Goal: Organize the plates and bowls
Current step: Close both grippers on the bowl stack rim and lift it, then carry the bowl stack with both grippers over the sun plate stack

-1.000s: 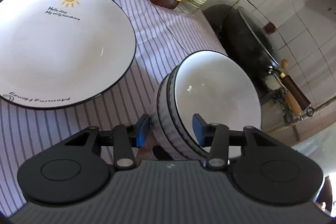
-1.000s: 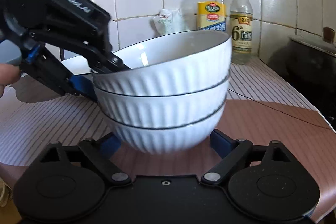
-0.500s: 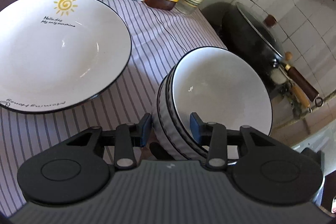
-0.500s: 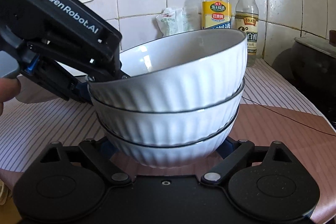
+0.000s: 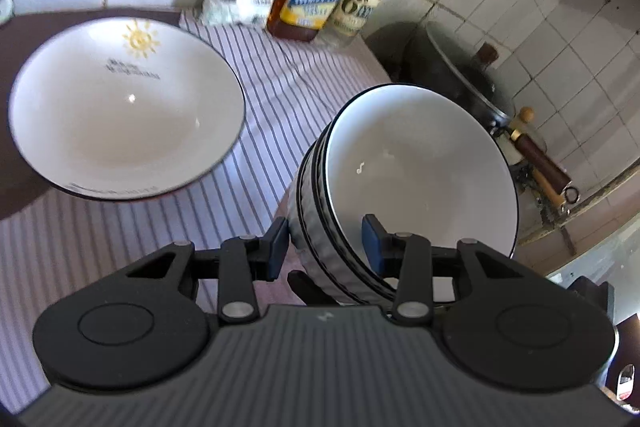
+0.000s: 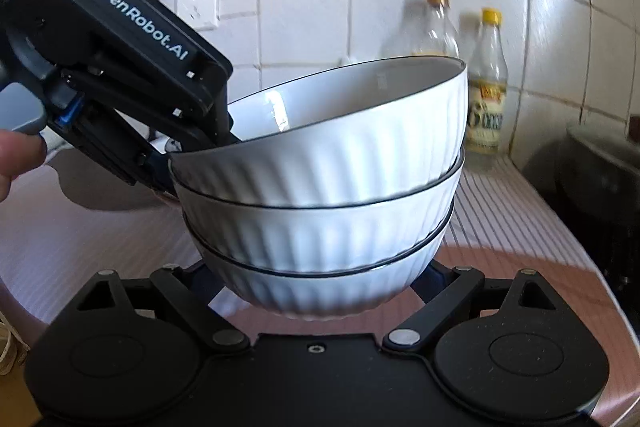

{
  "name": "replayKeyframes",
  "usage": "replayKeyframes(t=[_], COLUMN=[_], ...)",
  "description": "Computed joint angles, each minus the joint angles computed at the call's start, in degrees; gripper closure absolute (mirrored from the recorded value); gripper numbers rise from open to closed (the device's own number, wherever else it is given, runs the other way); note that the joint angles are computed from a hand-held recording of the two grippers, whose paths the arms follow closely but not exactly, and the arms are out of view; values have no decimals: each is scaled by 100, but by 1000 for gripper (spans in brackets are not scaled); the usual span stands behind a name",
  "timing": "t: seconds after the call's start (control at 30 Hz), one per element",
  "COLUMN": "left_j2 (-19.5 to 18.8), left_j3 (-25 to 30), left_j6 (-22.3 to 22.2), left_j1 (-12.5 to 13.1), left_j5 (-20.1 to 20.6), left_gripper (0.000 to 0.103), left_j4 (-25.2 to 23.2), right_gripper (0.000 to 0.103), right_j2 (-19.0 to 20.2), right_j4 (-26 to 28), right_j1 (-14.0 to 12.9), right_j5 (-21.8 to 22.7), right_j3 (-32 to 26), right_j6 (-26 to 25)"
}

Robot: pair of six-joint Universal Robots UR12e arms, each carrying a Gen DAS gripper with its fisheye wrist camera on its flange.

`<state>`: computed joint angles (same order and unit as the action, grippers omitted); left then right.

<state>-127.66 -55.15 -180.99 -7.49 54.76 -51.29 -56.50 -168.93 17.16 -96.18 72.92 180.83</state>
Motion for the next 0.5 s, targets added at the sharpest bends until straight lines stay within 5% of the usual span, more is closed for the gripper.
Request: replayKeyframes(t=[0.5], left_j2=[246], left_j3=[-21], left_j6=[10], left_j1=[333], left_j5=[476], left_gripper=[65], left_j4=[168], right_gripper=[7], right_j2=[684], right_j4=[136], right_j1=[128], right_j5=[678], right_j3=[-1285], right_j6=[-278])
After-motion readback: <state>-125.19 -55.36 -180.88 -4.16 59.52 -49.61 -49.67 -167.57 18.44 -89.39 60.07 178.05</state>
